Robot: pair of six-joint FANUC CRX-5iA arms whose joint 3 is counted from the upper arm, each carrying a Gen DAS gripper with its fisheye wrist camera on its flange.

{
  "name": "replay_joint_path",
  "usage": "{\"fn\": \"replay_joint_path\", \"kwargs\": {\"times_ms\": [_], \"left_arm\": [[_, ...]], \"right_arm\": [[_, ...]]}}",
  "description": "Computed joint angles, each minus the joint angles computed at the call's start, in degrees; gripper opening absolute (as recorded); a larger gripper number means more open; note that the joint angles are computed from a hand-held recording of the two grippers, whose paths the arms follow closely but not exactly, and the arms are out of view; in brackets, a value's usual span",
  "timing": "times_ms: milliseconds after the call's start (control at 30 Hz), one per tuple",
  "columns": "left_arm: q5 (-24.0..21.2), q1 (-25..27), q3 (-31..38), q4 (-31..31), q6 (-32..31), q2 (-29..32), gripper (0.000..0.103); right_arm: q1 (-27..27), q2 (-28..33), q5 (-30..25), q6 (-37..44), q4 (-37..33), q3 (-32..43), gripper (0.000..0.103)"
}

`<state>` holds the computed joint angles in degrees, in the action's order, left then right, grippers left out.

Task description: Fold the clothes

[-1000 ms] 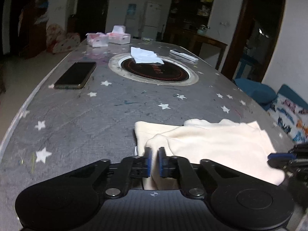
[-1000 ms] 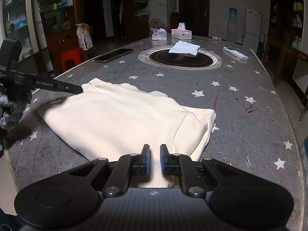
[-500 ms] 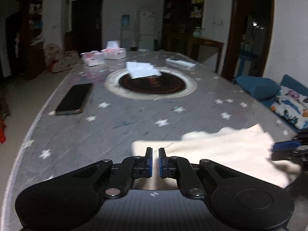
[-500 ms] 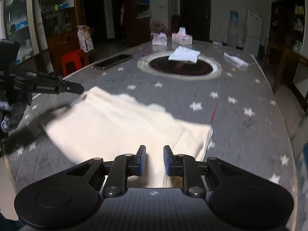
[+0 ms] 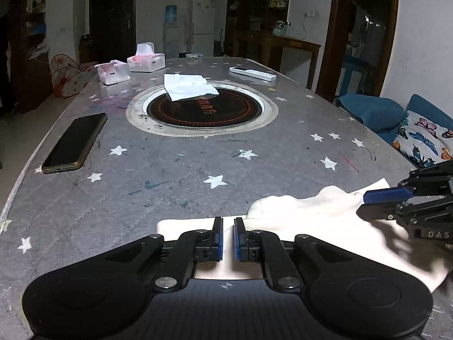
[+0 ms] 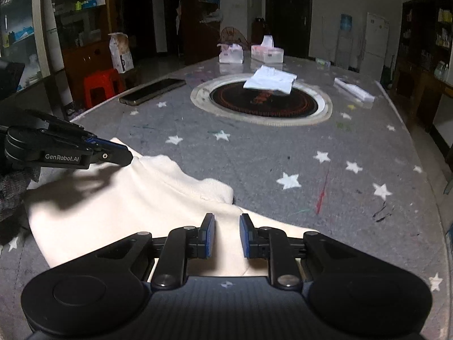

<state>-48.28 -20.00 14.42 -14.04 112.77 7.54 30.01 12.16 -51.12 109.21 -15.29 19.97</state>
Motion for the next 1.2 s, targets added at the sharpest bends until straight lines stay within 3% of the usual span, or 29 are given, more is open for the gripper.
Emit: {"fn": "replay_joint_path", "kwargs": {"times_ms": [200,467,833,967,1200], "left_arm": [[3.8,-2.0,-5.5,2.7,-3.8,-5.0,0.010],[8.0,-6.3,-10.5,4.9,-7.0,-8.6,0.010],[6.5,-7.0,-10.4,3.7,-5.9,-7.0,0.011],[5.7,-7.8,-9.6,2.0,-4.2,-7.3,0.011],[8.3,-7.9,-9.6,3.5,-5.1,-7.1,0.011]], "right_arm": [[0.0,-6.2,-1.9,8.4,-5.5,-3.6,0.019],[2.9,-12.7,0.1,11.2,-4.5,-11.4,0.019],[5.5,-15.9,9.3,12.9,-1.2,-19.9,0.019],[5.0,-16.1,7.8,11.8,-1.6,-18.7,0.020],[3.6,-17.2,5.4,11.2,-3.3,-17.8,0.019]]}}
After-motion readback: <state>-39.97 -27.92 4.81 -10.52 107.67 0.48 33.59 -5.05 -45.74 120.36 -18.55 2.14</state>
